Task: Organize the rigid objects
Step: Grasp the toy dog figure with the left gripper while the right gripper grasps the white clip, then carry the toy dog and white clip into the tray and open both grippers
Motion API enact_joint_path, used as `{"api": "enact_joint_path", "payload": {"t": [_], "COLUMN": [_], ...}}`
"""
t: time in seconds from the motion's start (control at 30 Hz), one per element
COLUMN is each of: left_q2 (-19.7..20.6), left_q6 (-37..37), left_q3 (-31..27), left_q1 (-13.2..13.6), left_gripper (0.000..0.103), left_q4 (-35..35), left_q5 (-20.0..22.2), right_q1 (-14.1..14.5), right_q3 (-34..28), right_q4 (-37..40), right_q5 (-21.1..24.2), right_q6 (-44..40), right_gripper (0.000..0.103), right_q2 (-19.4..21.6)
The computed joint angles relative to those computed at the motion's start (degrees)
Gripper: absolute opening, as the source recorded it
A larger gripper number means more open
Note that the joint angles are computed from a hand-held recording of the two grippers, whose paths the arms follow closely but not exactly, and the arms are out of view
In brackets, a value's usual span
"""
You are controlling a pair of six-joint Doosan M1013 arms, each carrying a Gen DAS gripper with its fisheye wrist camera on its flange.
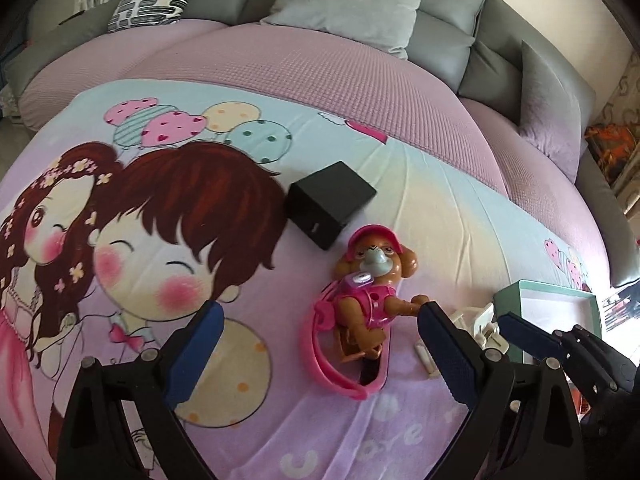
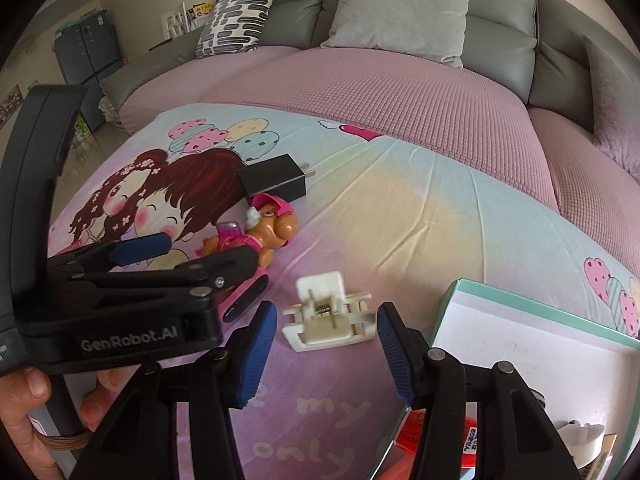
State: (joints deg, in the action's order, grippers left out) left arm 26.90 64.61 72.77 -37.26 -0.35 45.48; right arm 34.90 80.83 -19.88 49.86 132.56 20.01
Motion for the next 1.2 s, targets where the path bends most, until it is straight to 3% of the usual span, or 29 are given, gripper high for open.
{"api": "enact_joint_path", "payload": {"t": [0.13, 0.23, 0.33, 0.47, 0.87, 1.2], "left_q2": [0.09, 0.93, 1.34, 1.89, -0.39, -4.44], "left_q6": [2.31, 1.34, 2.55, 4.14, 1.84, -6.25], "left_q3": [-0.39, -1.71, -2.26, -2.82, -0.31, 2.91], "left_q1": [-0.23, -0.90, -0.80, -0.51, -0.52, -1.60], "left_gripper": [0.098, 0.097, 0.071, 0.061, 0.060, 0.060], "left_q4": [-1.18, 1.82, 0.57, -2.17, -1.38, 4.32], "left_q5": [-0.39, 1.36, 2.12, 1.83, -1.58, -4.22], "right_q1": [-0.26, -0.35, -0.34, -0.47, 0.11, 2.91], "right_q3": [0.47, 0.65, 0.59, 0.53, 2.40, 6.25], "right_q4": [0.78, 1.07, 1.08, 1.43, -1.92, -13.02], "right_q5": [-0.75, -1.21, -1.28, -1.45, -3.83, -4.36], "right_q6": [-0.02, 0.09, 0.20, 0.52, 5.90, 21.90], "right_gripper": [0.056, 0.056, 0.056, 0.056, 0.053, 0.053], "right_q2": [-0.15, -0.18, -0.10, -0.04, -1.84, -6.07]}}
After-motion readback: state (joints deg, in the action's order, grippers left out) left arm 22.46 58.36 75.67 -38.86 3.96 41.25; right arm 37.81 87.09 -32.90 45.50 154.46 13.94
